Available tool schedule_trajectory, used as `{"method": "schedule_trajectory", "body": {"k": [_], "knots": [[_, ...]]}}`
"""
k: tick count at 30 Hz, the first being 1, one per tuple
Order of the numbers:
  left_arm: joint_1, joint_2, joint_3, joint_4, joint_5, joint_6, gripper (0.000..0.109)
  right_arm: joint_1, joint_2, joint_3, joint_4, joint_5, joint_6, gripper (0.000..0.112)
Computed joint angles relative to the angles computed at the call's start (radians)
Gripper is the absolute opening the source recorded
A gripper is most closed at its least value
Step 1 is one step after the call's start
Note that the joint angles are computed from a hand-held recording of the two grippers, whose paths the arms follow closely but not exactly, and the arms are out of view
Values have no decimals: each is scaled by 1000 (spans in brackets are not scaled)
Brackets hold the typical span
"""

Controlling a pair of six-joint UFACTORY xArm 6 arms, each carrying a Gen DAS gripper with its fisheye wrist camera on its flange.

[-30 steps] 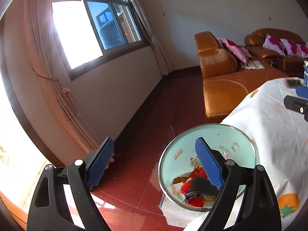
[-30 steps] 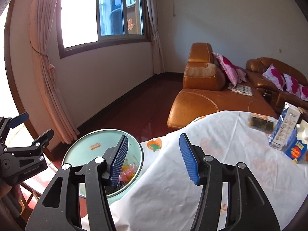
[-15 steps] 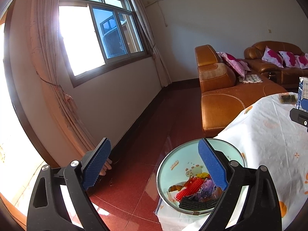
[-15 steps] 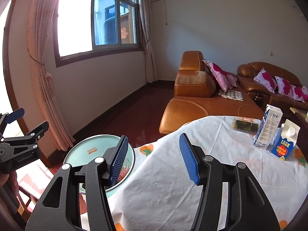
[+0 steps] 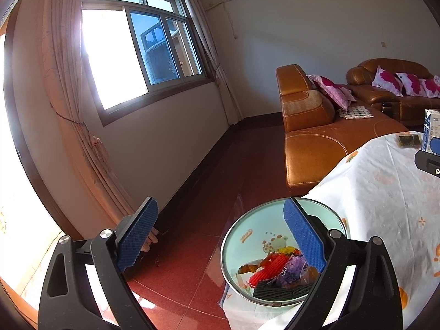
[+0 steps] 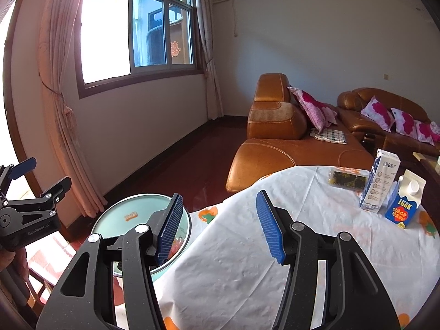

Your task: Collect trash

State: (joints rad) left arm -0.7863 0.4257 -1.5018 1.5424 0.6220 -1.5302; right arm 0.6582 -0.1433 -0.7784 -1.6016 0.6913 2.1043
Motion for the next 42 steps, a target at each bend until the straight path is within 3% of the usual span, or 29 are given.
{"method": "schedule_trajectory", "body": {"k": [37,42], "knots": [[-10,9,-4,46,-14,-26,97,3,-55,35,15,47,-26,61],[-3,17,-11,26,-59,3,97,8,-50,30,24,50,-28,63]]}}
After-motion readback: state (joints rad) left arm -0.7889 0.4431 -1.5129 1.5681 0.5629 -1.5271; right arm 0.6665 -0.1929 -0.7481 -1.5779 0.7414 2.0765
